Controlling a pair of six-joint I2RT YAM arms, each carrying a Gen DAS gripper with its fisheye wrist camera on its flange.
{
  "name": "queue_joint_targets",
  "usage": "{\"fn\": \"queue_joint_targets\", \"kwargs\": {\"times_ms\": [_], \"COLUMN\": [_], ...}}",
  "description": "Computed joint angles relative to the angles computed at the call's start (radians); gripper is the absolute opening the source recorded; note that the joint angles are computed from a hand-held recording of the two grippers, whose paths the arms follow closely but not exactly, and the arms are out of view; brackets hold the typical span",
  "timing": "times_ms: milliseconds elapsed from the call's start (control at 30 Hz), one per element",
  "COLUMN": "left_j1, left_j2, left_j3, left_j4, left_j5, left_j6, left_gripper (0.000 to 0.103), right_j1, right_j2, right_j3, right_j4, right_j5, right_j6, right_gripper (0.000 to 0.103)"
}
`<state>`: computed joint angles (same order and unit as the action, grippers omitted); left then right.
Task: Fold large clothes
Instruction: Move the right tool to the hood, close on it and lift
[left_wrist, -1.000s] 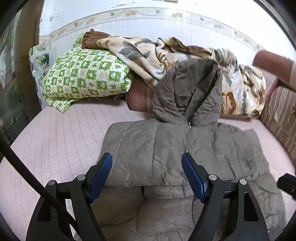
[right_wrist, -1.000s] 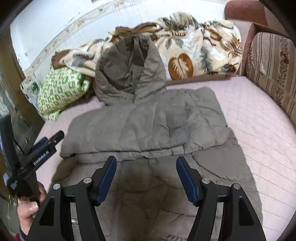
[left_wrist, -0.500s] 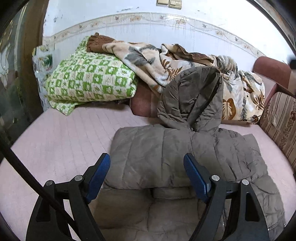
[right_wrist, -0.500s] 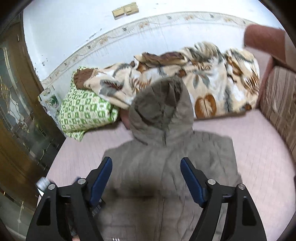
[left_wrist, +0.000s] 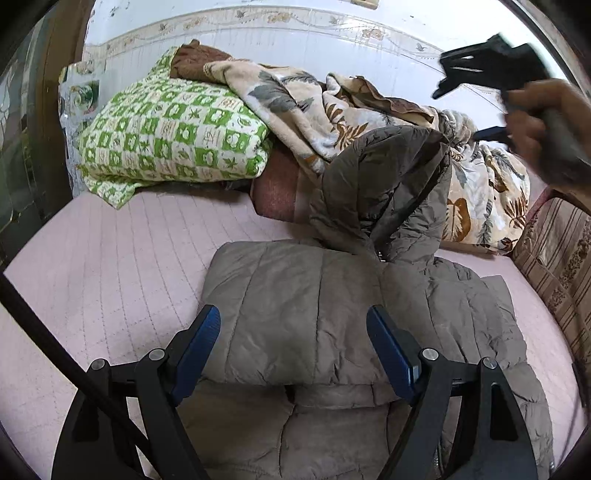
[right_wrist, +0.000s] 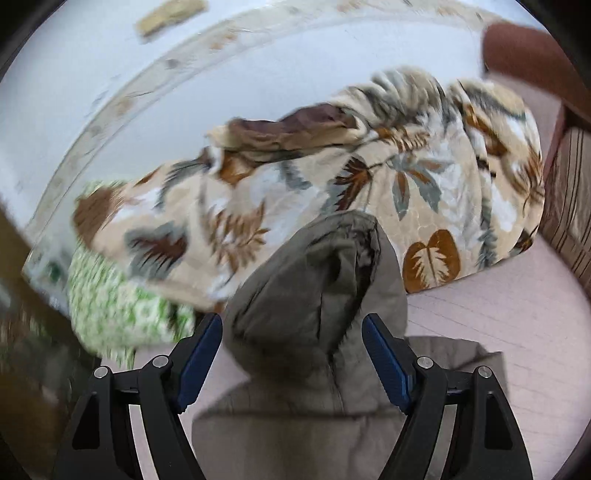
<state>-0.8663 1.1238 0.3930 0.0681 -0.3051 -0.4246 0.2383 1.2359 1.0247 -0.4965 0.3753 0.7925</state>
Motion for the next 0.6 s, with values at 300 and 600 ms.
{"fn": "queue_joint_targets", "kwargs": {"times_ms": [300,600], "left_j1": [-0.032,-0.051], "left_j2": [0.084,0.077], "left_j3": [0.018,0.019], "left_j4": [0.047,0.045], "left_j5": [-0.057,-0.083], "left_j6": [0.045,0.045], "left_gripper": [0.081,0.081], "right_j1": [-0.221,-0.184], "right_j2": [0.320,0.183], "right_j3": [0.158,-0.044], "right_j4": [0.184,0.312], "right_j5": [-0.182,-0.181], "right_j6": [-0.005,-0.076], "right_gripper": [0.081,0.004]}}
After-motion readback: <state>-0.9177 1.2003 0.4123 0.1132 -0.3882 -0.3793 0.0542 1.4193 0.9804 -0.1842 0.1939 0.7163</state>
